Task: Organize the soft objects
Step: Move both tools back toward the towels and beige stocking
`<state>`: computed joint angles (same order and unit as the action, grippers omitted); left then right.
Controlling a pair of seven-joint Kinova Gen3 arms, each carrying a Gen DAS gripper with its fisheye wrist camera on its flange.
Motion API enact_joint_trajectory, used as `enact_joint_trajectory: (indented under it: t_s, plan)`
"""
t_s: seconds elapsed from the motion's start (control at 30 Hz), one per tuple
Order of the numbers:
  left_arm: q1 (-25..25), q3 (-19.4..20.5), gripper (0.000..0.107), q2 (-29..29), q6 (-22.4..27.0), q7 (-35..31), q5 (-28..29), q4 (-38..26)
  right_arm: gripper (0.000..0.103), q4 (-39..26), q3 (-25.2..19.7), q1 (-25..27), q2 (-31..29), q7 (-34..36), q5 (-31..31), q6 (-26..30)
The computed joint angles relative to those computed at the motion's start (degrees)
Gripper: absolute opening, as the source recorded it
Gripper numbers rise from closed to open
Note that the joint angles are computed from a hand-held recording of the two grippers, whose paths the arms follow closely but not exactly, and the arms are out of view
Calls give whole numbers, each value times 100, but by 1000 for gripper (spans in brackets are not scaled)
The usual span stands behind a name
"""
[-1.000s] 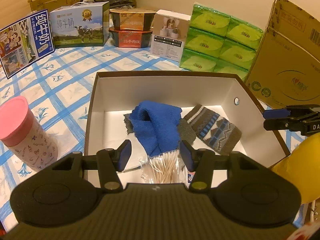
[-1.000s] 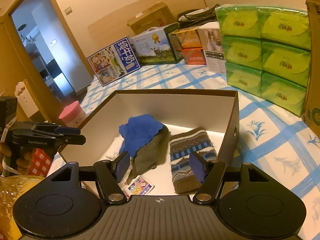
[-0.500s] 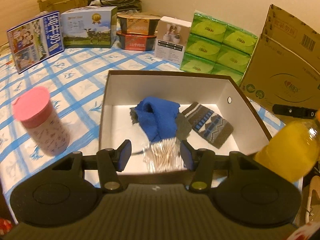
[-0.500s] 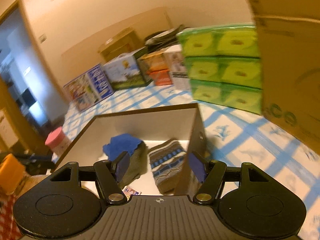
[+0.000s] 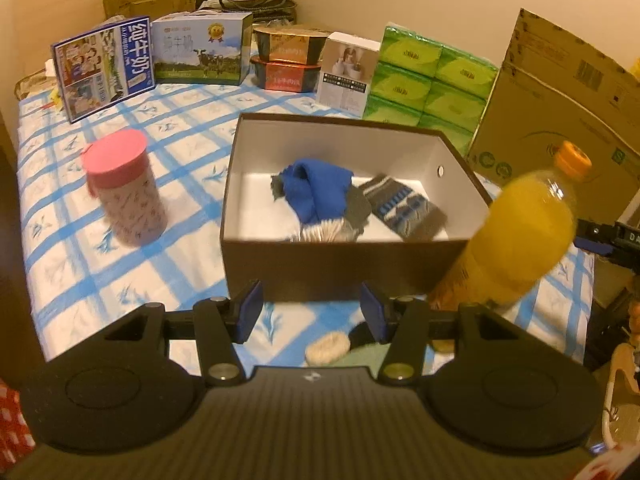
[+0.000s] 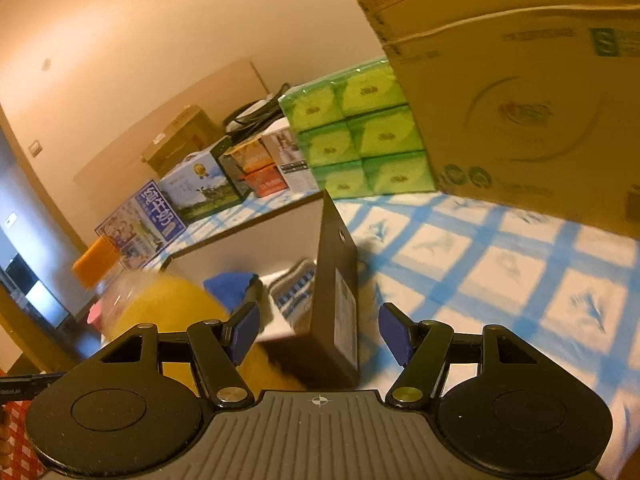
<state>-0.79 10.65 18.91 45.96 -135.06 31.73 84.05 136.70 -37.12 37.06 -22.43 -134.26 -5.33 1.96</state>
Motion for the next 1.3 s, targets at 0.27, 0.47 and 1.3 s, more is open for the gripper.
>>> enact_joint_trajectory:
  t_s: [0.27, 0.47, 1.3]
  plan:
    - [-284, -170, 51, -607, 123, -380, 407, 685, 66, -226, -667, -71, -1130, -898, -79, 1094]
    - [-391, -389, 51, -1042, 110, -879, 752, 1214, 66, -568, -1195, -99, -1648, -1571, 32, 1703]
    - [-369, -1088, 51, -1787, 131, -1639, 759, 2527, 66, -1470, -3138, 395, -1994, -1554, -666, 2768]
